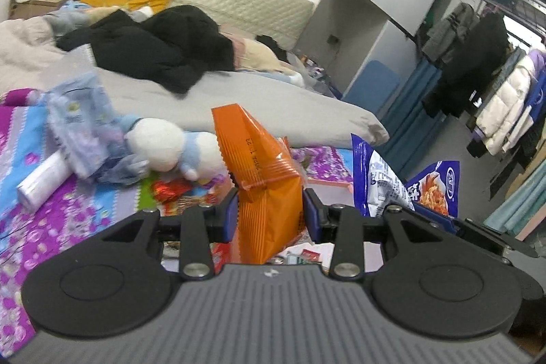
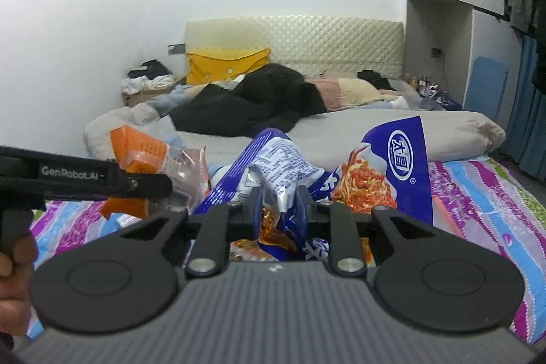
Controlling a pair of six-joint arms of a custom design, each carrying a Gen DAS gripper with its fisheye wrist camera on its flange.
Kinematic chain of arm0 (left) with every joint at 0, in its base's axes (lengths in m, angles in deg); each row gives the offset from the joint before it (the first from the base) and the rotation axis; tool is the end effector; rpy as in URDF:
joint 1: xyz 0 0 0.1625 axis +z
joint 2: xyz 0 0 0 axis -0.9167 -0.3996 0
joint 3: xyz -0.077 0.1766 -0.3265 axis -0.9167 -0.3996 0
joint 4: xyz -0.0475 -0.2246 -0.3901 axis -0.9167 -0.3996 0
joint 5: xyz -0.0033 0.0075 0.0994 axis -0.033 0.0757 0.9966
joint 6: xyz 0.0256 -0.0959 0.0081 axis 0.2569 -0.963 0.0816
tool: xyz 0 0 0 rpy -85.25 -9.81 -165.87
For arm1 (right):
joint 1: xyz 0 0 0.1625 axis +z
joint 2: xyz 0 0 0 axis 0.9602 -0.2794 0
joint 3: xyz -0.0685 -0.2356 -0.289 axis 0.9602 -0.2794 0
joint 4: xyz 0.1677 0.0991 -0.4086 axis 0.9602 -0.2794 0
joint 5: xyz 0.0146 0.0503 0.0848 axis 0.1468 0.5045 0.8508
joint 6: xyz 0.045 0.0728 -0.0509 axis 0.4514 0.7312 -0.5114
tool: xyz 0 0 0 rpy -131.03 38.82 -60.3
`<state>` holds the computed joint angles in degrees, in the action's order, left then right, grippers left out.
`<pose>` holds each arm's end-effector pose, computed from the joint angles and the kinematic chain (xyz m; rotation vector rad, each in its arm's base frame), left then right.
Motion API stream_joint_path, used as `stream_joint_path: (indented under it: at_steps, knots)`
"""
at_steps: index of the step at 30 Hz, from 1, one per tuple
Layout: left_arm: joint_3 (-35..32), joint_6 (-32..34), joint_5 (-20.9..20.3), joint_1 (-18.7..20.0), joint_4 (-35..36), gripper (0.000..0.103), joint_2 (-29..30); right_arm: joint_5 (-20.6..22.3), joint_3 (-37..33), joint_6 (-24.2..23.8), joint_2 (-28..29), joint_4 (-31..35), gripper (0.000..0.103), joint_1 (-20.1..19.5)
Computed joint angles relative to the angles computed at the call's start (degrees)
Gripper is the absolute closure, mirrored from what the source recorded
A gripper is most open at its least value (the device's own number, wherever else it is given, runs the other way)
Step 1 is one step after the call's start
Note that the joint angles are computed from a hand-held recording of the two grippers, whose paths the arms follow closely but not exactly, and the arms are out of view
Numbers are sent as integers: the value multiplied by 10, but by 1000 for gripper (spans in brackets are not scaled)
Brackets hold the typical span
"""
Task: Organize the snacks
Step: 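Carry the orange bag and blue-white bags over the pink box with both tools, then open both tools to drop the bags into the pink box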
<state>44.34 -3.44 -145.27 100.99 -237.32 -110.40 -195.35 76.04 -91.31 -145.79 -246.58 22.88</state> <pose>-0.4348 -0.5145 0.0971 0.8619 2.7604 -0.9875 0.1314 -0.3873 0.3442 0.3425 -1.9694 1.4049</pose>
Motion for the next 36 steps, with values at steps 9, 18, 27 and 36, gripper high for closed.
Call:
stream_joint_path:
  at_steps: [9,18,27,36]
  knots:
    - [-150,24,-58,21,70,59,152,18,-29,31,-9,52,79,-112]
    - [-272,5,-97,61,189,59,276,35,-62,73,23,139,79,-216]
    - [-331,18,-98,81,254,59,331,44,-85,112,55,198,77,-267]
    - [-322,29,-73,65,274,26,315,41,-82,133,41,201,48,-264]
